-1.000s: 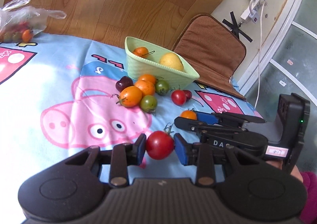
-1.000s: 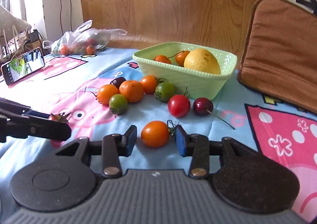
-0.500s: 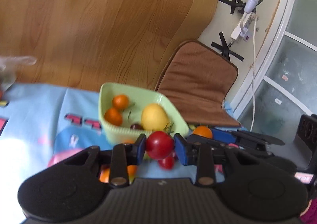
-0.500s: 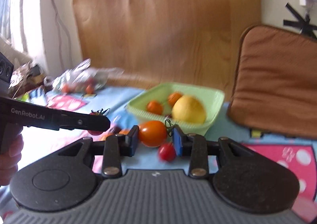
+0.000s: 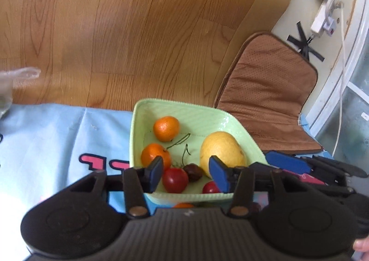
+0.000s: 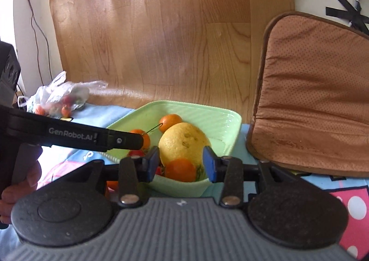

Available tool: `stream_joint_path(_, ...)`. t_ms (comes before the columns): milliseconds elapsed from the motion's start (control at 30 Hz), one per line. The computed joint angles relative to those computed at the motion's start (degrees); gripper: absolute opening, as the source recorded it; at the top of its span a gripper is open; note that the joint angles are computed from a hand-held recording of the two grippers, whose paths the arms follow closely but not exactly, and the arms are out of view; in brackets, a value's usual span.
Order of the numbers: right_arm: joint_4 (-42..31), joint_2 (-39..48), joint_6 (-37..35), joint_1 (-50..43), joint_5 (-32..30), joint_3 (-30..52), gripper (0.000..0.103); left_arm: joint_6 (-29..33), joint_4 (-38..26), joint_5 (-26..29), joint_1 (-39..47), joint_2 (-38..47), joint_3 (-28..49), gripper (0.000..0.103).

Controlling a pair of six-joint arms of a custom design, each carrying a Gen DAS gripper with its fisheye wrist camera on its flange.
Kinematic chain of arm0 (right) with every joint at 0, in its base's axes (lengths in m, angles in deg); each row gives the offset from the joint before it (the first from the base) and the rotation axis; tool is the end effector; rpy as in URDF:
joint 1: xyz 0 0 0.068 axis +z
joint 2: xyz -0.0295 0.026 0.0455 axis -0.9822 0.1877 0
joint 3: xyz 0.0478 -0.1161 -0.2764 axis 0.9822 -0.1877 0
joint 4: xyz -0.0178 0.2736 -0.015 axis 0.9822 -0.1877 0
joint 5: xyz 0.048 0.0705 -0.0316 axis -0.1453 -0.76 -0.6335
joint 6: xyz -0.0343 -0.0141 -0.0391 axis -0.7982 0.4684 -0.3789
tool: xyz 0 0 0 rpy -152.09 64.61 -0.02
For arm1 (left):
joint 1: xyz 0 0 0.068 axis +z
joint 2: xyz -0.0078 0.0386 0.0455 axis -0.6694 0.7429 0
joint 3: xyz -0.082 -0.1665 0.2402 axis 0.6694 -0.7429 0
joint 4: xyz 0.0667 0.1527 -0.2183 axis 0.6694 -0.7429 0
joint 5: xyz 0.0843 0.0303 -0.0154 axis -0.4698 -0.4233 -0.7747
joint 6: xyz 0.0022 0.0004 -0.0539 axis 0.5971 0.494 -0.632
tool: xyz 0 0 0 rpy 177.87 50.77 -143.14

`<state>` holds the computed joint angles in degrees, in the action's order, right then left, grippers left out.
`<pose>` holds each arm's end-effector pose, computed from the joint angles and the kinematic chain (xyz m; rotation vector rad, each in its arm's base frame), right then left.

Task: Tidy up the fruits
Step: 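Release both tomatoes into the green basket, then grasp an orange tomato with the left gripper while the right grasps a green tomato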

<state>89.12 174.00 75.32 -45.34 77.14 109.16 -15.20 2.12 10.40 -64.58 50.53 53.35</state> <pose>0.2479 0.1542 0.1047 -0.1340 2.0169 0.2617 0.3185 -0.1405 0.1274 0.3292 2.1866 -0.5726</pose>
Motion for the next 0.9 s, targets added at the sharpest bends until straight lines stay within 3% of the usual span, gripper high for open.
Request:
stream_joint_path(100,5.22,-3.27,3.52,1.09,1.25,-5.51,0.045,0.0,3.88,3.05,2.99,-4.48,-5.86,0.046)
stream_joint_path(200,10.24,-3.9,7.53,3.12,-1.74,-10.14,0.044,-0.01,6.42,6.65,6.95,-8.29,-12.07,0.046)
stream_joint_path(267,11.64,-1.59,8.67,6.41,-2.28,-10.7,0.038,-0.21,7.76,9.86,9.68,-9.12,-15.5,0.046)
stream_joint_path(433,6.62,4.37,9.05,13.84,-1.74,-5.05,0.038,-1.26,9.23,15.26,13.05,-6.29,-18.65,0.046)
stream_joint_path(633,-4.4,5.16,6.87,15.81,-0.81,2.73,0.04,-1.11,10.17,15.36,10.97,-2.93,-17.57,0.05)
stream_joint_path(767,-7.94,6.49,5.8,15.51,-0.3,5.51,0.04,-2.37,13.2,15.33,10.42,-0.76,-17.83,0.045)
stream_joint_path(867,-7.19,6.07,6.67,15.58,0.96,4.45,0.027,-2.94,14.49,14.59,10.27,-0.91,-18.86,0.035)
stream_joint_path(900,-7.26,5.93,6.82,15.7,1.12,4.26,0.028,-2.86,14.18,15.37,10.39,-1.09,-19.08,0.035)
